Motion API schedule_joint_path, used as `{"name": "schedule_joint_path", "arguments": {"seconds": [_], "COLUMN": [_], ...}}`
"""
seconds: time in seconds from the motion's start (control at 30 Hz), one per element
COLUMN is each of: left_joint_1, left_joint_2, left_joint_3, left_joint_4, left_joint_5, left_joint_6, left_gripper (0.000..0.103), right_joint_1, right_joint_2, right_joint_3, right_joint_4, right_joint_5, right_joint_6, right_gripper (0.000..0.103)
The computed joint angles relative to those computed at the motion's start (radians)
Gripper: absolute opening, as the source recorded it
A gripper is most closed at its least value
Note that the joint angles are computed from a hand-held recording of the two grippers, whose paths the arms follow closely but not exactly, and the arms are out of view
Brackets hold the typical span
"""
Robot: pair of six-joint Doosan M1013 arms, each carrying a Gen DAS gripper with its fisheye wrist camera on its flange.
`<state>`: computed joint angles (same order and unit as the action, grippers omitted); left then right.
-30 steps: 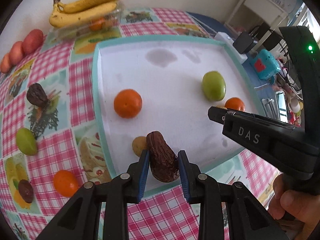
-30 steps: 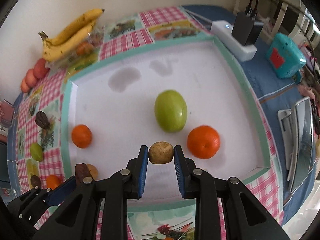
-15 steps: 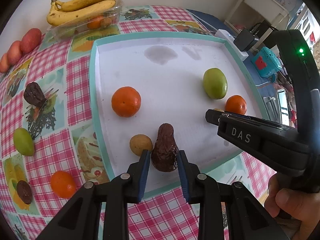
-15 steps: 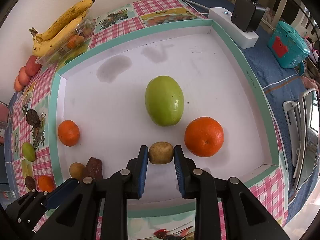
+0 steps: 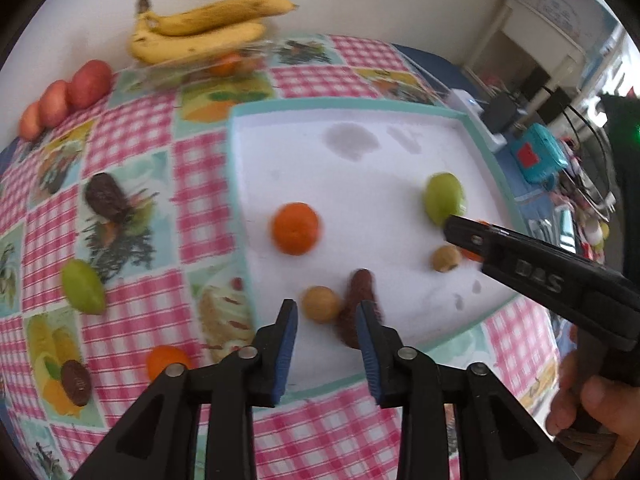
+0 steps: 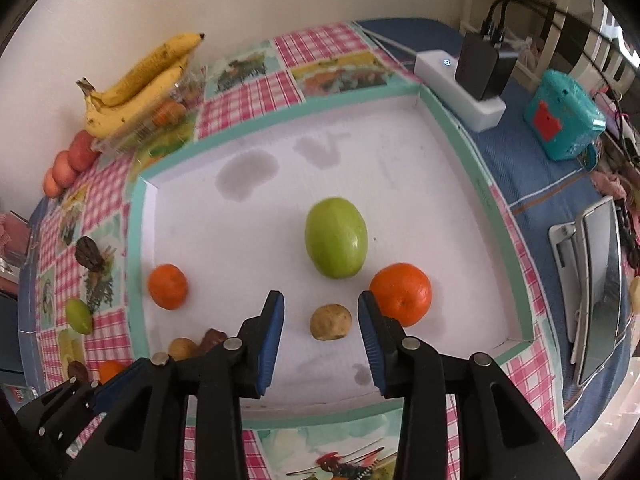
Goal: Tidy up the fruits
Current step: 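Open both tools to drop the date and potato into the tray, then move both open tools back toward the remaining fruit on the cloth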
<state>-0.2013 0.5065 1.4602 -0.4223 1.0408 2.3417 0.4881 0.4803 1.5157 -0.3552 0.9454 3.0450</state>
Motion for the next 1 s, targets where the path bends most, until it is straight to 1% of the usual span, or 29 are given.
{"name": "schedule_joint_path", "arguments": {"seconds": [0.03, 0.07, 0.1, 0.17, 0.2, 0.23, 0.27, 0.43, 0.53, 0.57, 0.63, 0.77, 0.9, 1.0], "left_joint_1": [0.003, 0.008, 0.013, 0.022, 0.026, 0.031, 0.035, 0.055, 0.069, 0.073, 0.079, 0.094, 0.111, 0.122], "left_joint_2": [0.003, 0.007, 0.010, 0.014, 0.016, 0.019, 0.021, 0.035, 0.043, 0.044, 0.044, 0.041, 0.035, 0.028], "left_joint_3": [-0.005, -0.011, -0.018, -0.027, -0.030, -0.036, -0.038, -0.055, -0.067, -0.070, -0.073, -0.078, -0.078, -0.077], "left_joint_4": [0.002, 0.006, 0.012, 0.032, 0.042, 0.061, 0.074, 0.124, 0.147, 0.156, 0.172, 0.199, 0.205, 0.213], "left_joint_5": [-0.006, -0.014, -0.024, -0.055, -0.069, -0.088, -0.102, -0.158, -0.177, -0.183, -0.194, -0.223, -0.253, -0.271], "left_joint_6": [-0.013, -0.031, -0.050, -0.089, -0.106, -0.136, -0.157, -0.247, -0.291, -0.302, -0.317, -0.342, -0.359, -0.372], "left_gripper": [0.046, 0.052, 0.061, 0.063, 0.065, 0.071, 0.073, 0.089, 0.092, 0.093, 0.094, 0.101, 0.101, 0.102], "right_joint_1": [0.001, 0.002, 0.004, 0.004, 0.005, 0.006, 0.006, 0.006, 0.009, 0.009, 0.012, 0.017, 0.023, 0.028], "right_joint_2": [0.000, 0.000, 0.000, 0.000, 0.001, 0.002, 0.003, 0.006, 0.009, 0.010, 0.012, 0.017, 0.017, 0.025], "right_joint_3": [-0.002, -0.005, -0.005, -0.007, -0.009, -0.010, -0.012, -0.017, -0.023, -0.025, -0.029, -0.038, -0.045, -0.065], "right_joint_4": [-0.005, -0.010, -0.016, -0.016, -0.016, -0.014, -0.014, -0.019, -0.023, -0.024, -0.033, -0.050, -0.070, -0.080], "right_joint_5": [0.003, 0.004, 0.001, -0.005, -0.003, 0.001, 0.004, 0.011, 0.023, 0.026, 0.031, 0.035, 0.023, 0.026], "right_joint_6": [0.001, 0.002, 0.004, -0.001, -0.002, -0.007, -0.010, -0.016, -0.022, -0.025, -0.026, -0.027, -0.014, -0.031], "right_gripper": [0.051, 0.058, 0.059, 0.060, 0.062, 0.067, 0.072, 0.073, 0.075, 0.082, 0.091, 0.091, 0.091, 0.091]}}
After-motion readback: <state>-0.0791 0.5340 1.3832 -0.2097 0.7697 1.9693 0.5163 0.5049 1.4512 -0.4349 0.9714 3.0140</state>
